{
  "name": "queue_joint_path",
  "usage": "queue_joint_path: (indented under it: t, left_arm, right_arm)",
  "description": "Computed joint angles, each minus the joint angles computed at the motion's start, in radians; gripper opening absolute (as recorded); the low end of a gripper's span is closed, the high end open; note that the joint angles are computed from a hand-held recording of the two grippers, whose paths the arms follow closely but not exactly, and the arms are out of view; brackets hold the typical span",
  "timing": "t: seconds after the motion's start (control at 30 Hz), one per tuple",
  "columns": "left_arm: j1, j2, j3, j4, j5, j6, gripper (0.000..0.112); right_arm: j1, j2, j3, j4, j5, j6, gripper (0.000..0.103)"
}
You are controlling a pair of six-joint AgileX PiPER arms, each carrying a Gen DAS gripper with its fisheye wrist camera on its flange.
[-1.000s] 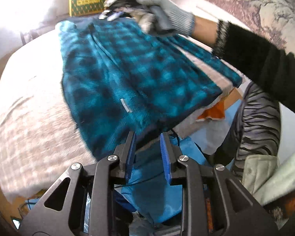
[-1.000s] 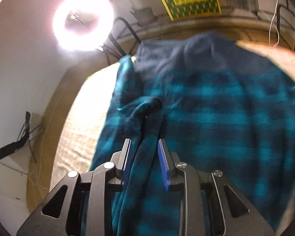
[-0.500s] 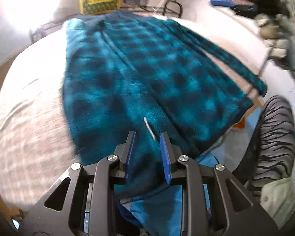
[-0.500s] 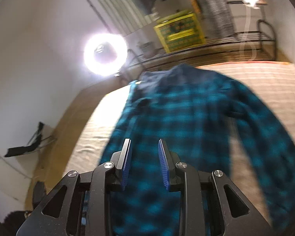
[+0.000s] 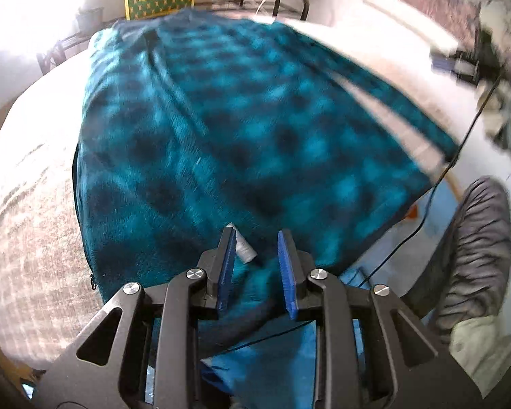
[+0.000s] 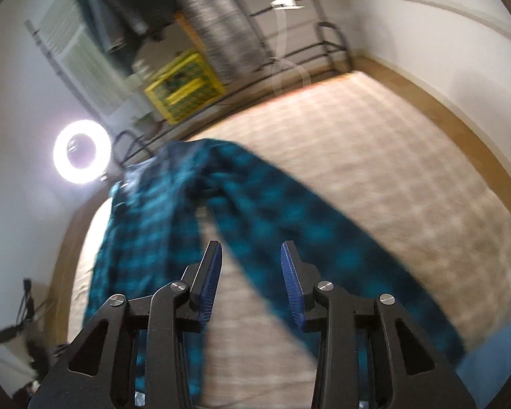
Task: Fold large clothes
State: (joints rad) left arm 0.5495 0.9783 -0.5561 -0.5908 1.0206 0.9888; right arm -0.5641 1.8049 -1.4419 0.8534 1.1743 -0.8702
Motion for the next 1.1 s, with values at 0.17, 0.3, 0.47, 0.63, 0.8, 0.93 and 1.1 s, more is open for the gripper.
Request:
queue_joint_path:
  t: [0.17, 0.3, 0.47, 0.63, 0.8, 0.93, 1.1]
  left_arm:
    - [-0.063, -0.058, -0.067, -0.036, 0.077, -0.07, 0.039]
    - [-0.188, -0.051, -0.096, -0.033, 0.038, -0.173, 0.039]
    - [-0.331, -0.026, -0.117, -0.01, -0.034, -0.279, 0.039]
    - [-0.419, 0.019, -0.133, -0.007, -0.096, -0.33, 0.039]
    - [-0.463, 0.031, -0.125, -0.011, -0.153, -0.362, 0.039]
    - [-0.407, 0.001, -0.103, -0.121, -0.151, -0.332, 0.039]
    - [-0.346, -0.008, -0.101, -0.182, -0.115, -0.319, 0.039]
  right_arm:
    - [-0.149, 0.078, -0.041, -0.044, 0.033, -0.016, 0.037]
    - [-0.217, 0.119, -0.04, -0.088, 0.01, -0.036, 0.04]
    - [-0.245, 0.176, -0.044, -0.155, -0.049, -0.026, 0.042]
    - [-0.254, 0.224, -0.051, -0.238, -0.101, -0.005, 0.042]
    - [-0.202, 0.202, 0.009, -0.344, -0.173, -0.005, 0.029]
    - [-0.196, 0.173, 0.035, -0.308, -0.146, -0.033, 0.004]
    - [-0.193, 0.064, 0.092, -0.243, -0.113, -0.084, 0.003]
